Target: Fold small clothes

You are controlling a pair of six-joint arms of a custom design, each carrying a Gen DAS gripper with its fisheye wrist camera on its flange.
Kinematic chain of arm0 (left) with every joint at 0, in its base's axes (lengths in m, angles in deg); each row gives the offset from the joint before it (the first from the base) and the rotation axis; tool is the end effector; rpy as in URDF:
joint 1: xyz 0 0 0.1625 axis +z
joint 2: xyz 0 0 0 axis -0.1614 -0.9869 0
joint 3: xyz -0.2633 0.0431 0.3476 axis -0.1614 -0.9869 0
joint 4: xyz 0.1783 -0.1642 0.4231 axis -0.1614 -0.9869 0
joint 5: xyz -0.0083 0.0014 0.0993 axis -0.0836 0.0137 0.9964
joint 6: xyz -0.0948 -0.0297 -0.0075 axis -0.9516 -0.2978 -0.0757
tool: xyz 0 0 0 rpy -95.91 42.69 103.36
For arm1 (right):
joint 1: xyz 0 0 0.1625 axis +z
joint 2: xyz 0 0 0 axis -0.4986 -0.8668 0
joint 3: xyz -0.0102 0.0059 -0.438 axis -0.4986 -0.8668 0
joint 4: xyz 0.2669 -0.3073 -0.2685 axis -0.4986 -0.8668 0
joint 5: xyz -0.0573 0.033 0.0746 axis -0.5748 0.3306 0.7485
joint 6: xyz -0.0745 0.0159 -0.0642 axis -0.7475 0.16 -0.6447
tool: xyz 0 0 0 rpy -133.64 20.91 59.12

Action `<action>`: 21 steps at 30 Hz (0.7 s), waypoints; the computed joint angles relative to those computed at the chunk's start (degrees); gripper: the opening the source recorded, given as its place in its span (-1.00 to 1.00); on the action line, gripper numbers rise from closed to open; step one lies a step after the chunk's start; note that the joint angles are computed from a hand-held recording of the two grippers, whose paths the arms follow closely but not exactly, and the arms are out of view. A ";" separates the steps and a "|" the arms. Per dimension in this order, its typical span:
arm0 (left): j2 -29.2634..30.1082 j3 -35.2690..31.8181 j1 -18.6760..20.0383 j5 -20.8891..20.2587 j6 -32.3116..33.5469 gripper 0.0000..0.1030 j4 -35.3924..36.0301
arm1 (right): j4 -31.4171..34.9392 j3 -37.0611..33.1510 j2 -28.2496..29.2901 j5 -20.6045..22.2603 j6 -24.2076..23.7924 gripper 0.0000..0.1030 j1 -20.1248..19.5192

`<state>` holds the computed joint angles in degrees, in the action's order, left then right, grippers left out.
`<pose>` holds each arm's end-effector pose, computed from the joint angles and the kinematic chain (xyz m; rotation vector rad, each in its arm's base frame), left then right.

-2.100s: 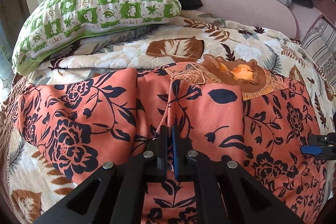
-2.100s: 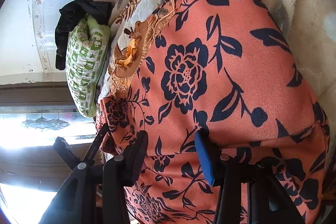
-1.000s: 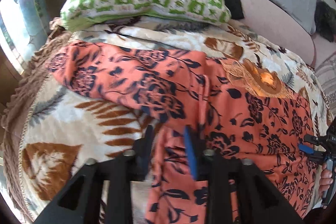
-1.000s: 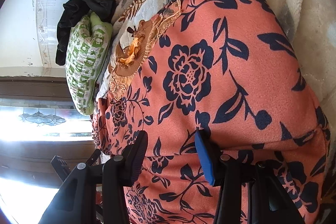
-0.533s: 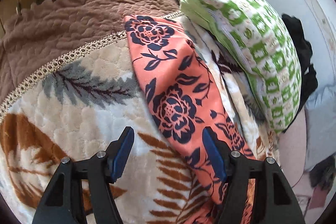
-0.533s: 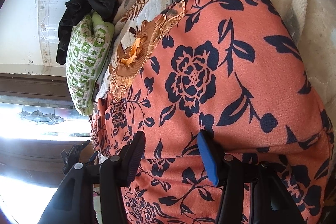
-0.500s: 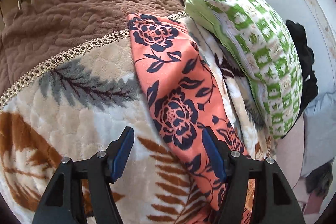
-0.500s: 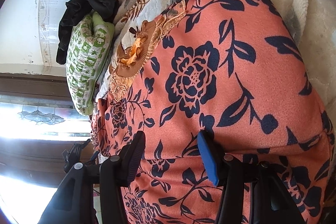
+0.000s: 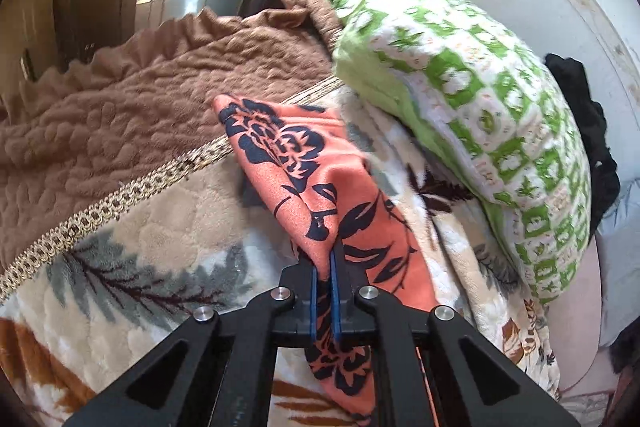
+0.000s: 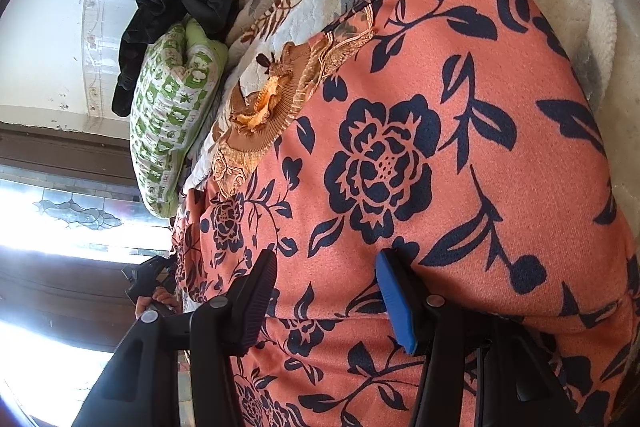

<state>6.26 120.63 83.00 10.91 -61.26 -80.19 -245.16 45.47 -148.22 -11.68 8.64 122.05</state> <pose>-0.0636 -0.9089 0.3870 -0.3917 2.5010 -1.1015 0.1628 -0.7012 0.2041 0.5400 2.7766 -0.8932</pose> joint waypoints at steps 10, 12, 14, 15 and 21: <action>-2.71 2.99 -12.30 -1.89 16.96 -0.91 0.86 | -4.53 2.82 -3.65 1.07 1.98 0.11 -0.50; -2.79 4.43 -15.26 -2.08 20.35 -0.91 1.95 | -6.26 3.79 -4.85 1.14 2.41 0.11 -0.90; -2.60 6.38 -18.13 -2.31 23.51 -0.91 2.75 | -7.82 4.78 -6.07 1.37 3.05 0.11 -1.51; -2.60 7.66 -19.54 -2.54 24.85 -0.91 3.25 | -8.53 5.23 -6.67 1.45 3.43 0.11 -1.88; -1.83 14.10 -26.03 -10.72 33.29 -0.12 15.55 | -14.04 8.78 -11.05 1.38 7.49 0.13 -4.49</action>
